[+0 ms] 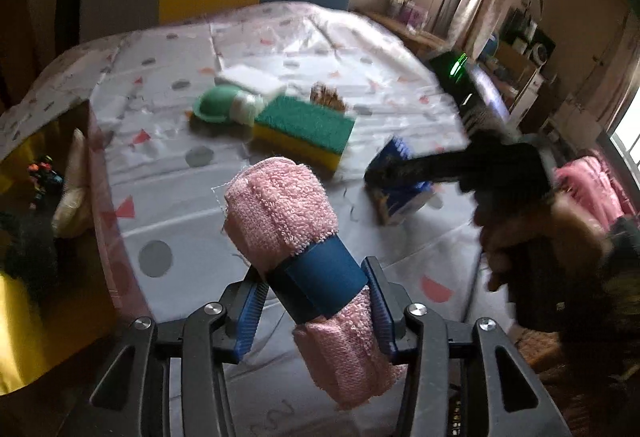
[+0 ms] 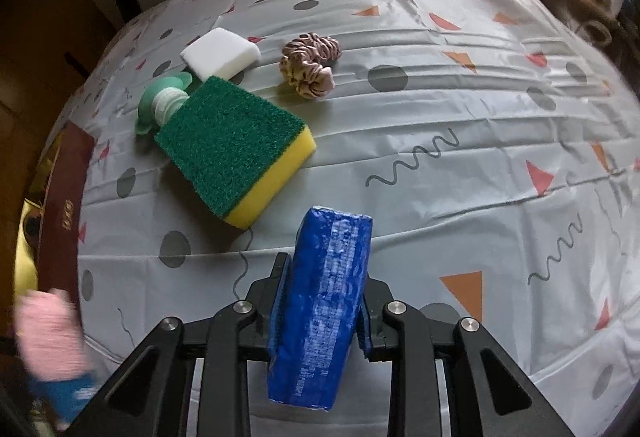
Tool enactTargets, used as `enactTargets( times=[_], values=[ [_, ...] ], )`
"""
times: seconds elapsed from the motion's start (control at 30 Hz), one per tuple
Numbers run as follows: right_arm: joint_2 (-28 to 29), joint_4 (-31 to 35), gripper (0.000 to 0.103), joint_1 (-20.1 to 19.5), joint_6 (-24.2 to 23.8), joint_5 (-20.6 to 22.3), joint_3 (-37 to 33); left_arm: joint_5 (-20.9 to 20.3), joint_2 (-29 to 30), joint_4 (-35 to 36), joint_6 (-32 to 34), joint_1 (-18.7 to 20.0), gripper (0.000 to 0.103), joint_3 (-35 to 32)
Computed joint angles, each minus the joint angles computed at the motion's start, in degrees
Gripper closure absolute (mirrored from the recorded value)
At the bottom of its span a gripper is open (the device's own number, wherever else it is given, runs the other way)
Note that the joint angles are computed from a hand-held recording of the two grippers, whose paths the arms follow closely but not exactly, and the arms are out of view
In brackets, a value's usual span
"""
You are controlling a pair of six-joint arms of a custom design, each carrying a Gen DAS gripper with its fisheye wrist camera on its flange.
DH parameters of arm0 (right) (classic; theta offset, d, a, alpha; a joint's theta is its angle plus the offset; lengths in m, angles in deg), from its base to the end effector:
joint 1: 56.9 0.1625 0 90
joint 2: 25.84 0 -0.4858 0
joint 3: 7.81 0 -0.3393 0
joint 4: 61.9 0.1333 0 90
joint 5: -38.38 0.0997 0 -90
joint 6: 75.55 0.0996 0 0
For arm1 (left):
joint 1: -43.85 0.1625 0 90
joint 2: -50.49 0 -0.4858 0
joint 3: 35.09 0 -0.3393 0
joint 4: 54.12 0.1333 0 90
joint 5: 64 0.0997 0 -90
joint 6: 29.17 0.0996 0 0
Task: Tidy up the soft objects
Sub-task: 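Carry the pink towel roll into the gold tray and release it with the left gripper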
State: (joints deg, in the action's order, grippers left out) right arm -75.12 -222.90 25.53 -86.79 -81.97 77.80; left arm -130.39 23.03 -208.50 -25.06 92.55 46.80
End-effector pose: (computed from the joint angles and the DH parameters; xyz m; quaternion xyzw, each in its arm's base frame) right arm -0.0128 -0.7258 0.3157 -0.0485 -0.9233 0.2429 0.2935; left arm -0.3599 -0.6720 0.0379 0.3600 0.9064 -0.1454 0.1661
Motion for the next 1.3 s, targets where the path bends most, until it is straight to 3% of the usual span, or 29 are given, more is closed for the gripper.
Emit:
enactTargets(
  times=[0.2, 0.37, 0.5, 0.77, 1.03, 1.2, 1.3],
  values=[
    [1.19, -1.67, 0.074, 0.69, -2.72, -2.25, -0.34, 0.8, -4.86, -3.71, -2.76, 0.98, 0.055, 2.0],
    [1.38, -2.03, 0.074, 0.85, -3.2, -2.79, -0.34, 5.58, -8.11, -4.39, -5.91, 3.09, 0.055, 2.25],
    [1.55, -2.34, 0.074, 0.95, -3.65, -3.21, -0.37, 11.75, -10.62, -4.5, -7.64, 5.51, 0.055, 2.81],
    [1.66, -2.43, 0.074, 0.95, -4.11, -3.45, -0.49, 18.99, -10.98, 9.5, -12.87, 11.58, 0.055, -3.58],
    [2.02, -2.94, 0.074, 1.08, -4.73, -3.92, -0.52, 26.6, -5.66, 18.24, -10.36, 14.59, 0.053, -13.7],
    [2.45, -3.63, 0.074, 1.11, -5.86, -4.48, -0.68, 26.05, -4.45, 12.67, -6.8, 15.07, 0.029, -14.14],
    [2.58, -3.87, 0.074, 1.18, -6.46, -4.78, -0.7, 26.16, -3.9, 9.2, -5.38, 15.02, 0.024, -13.51]
  ],
)
